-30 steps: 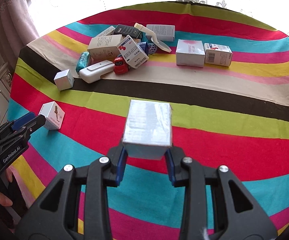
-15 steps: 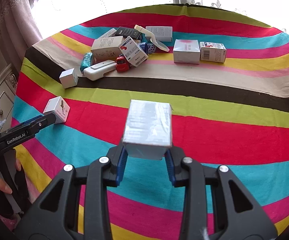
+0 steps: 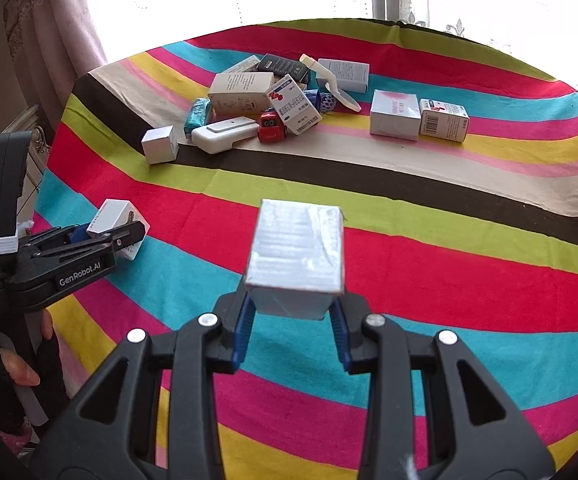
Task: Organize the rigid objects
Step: 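Carry both held boxes from the table toward the purple-rimmed storage box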
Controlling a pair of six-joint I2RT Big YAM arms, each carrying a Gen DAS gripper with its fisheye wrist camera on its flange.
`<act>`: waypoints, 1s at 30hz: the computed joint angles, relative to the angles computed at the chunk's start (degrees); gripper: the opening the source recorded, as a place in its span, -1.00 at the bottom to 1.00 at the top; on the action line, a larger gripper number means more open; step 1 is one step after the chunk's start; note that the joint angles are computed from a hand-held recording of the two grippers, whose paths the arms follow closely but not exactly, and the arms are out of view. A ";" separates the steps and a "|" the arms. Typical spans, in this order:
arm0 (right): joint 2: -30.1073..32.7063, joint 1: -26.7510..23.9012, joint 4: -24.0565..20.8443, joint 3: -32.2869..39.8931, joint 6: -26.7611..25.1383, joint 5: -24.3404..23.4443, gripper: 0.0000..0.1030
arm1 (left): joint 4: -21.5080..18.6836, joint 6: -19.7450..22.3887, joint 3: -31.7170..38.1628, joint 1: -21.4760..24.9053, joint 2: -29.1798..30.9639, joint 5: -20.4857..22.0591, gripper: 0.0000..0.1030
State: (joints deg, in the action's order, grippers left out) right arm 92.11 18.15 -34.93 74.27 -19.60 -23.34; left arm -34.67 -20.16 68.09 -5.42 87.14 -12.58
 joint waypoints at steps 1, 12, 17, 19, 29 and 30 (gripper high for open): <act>-0.16 0.24 -0.03 -0.26 -0.48 0.38 -0.25 | -0.14 0.51 -0.41 -0.62 -0.61 -0.56 -0.16; -5.05 -0.94 -1.61 -3.22 -1.78 0.73 -0.25 | 0.50 4.51 -2.37 -6.58 -4.34 -2.07 -0.16; -9.00 -3.36 -1.41 -5.14 -0.91 -0.89 -0.25 | 1.24 5.18 -2.74 -9.36 -6.19 -2.25 -0.16; -10.45 -4.48 -1.05 -5.82 -0.81 -1.30 -0.25 | 1.32 5.63 -2.56 -10.42 -6.73 -2.29 -0.16; -15.78 -11.82 -2.11 -9.01 -3.61 -3.45 -0.25 | 1.26 8.49 -1.50 -16.17 -8.59 -2.95 -0.16; -16.24 -12.80 -2.42 -9.35 -4.05 -3.84 -0.25 | 1.35 8.71 -1.46 -16.88 -8.74 -3.02 -0.16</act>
State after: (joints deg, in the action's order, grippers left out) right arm 75.87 5.35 -37.35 64.92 -23.65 -27.18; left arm -33.32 -11.45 66.62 -22.30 78.40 -15.60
